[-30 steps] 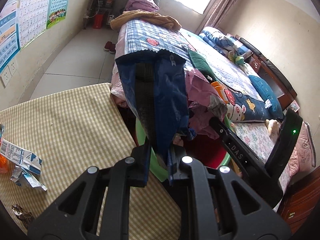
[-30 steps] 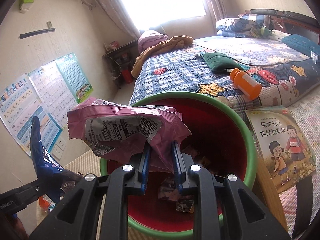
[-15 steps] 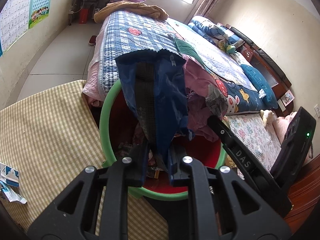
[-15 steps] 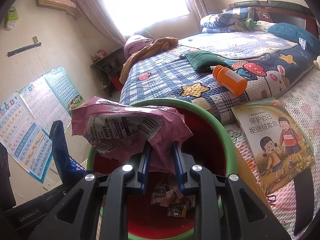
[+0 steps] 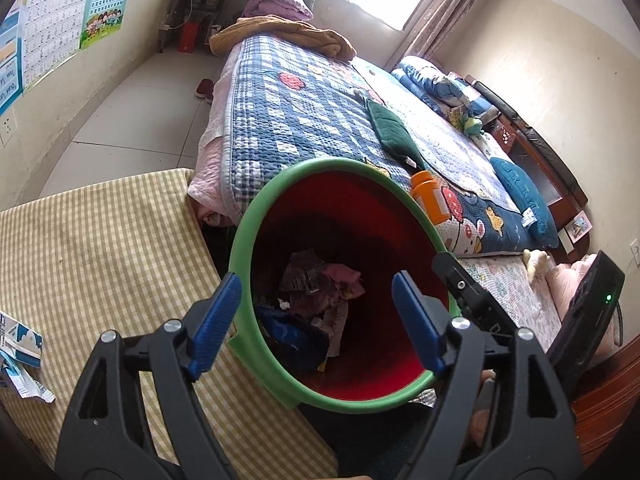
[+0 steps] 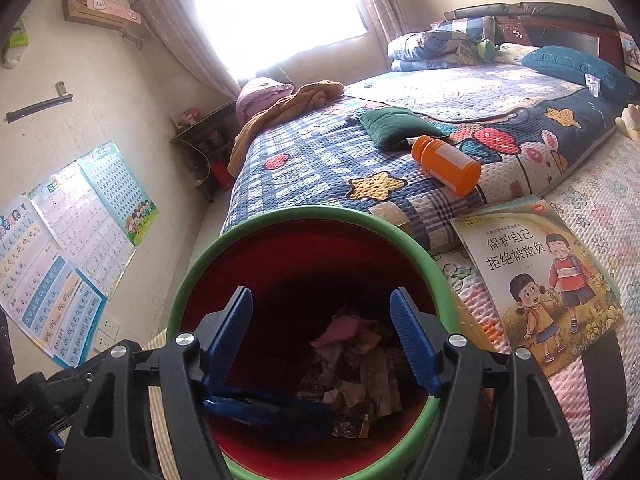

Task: Collect trash
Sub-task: 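Open the right gripper to drop the pink bag while the left drops the blue bag, then move both open grippers back over the table toward the remaining trash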

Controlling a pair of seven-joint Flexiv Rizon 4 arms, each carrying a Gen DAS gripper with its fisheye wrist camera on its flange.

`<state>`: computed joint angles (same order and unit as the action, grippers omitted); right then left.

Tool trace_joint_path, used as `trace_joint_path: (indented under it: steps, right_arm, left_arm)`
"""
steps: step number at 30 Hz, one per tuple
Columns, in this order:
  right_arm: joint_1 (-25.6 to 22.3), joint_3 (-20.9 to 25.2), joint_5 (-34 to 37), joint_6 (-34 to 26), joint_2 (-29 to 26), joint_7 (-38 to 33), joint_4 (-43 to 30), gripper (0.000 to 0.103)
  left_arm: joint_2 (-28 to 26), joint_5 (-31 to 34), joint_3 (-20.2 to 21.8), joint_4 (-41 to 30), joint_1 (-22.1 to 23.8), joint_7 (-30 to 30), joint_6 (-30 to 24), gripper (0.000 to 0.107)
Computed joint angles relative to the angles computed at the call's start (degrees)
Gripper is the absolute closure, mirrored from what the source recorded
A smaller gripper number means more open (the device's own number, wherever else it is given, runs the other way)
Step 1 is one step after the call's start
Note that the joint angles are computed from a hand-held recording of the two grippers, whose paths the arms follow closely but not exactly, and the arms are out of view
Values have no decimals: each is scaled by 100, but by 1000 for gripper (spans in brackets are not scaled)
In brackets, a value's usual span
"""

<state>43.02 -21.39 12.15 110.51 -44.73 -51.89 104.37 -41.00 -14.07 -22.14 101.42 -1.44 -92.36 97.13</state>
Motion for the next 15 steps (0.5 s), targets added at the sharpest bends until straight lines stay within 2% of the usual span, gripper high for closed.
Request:
trace_joint_path:
  steps: [9,11,15]
  right_arm:
    - [238,-152,-163,-7,-19,-294,-9,13]
    - [205,-44,-333,-41,-5,-469,-37,10]
    - [35,317,-715,-196,25,-749,-126,8]
  left_arm:
    - [482,-52,566,502,-203,-407,243,14]
    - [618,-62,827,660,-344,-520,293,10]
    - [897,-80,1366,996,-635,-700,321,9]
